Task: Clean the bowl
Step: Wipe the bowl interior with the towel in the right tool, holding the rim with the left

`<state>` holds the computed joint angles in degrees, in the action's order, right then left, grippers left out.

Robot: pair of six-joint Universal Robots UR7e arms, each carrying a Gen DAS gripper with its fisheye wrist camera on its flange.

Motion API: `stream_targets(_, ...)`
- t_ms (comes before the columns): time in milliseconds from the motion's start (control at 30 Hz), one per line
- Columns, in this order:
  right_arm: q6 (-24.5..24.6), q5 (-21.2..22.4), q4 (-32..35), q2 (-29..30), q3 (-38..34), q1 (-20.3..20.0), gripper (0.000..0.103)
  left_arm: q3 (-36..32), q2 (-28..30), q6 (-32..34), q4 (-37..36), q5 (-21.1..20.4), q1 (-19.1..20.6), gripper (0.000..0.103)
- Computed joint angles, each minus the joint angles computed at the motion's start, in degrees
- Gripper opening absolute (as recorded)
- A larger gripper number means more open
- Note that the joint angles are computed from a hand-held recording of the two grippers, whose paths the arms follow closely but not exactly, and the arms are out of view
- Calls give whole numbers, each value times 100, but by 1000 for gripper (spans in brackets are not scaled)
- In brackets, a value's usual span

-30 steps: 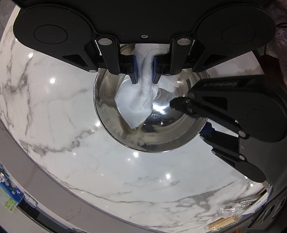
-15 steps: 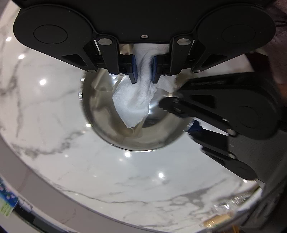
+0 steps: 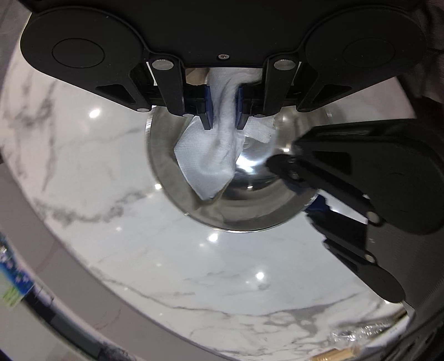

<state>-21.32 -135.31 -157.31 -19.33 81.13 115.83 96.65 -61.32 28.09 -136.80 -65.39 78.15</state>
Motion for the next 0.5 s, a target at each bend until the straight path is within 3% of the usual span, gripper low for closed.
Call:
stream_targets(200,-76,-32,-12,-12,24,-4,15,31,-9,37,-43,9,-7,17)
stream_targets(500,469,1041,323,-247,139,-171,15,80,-30,91,-90,8,-21,17)
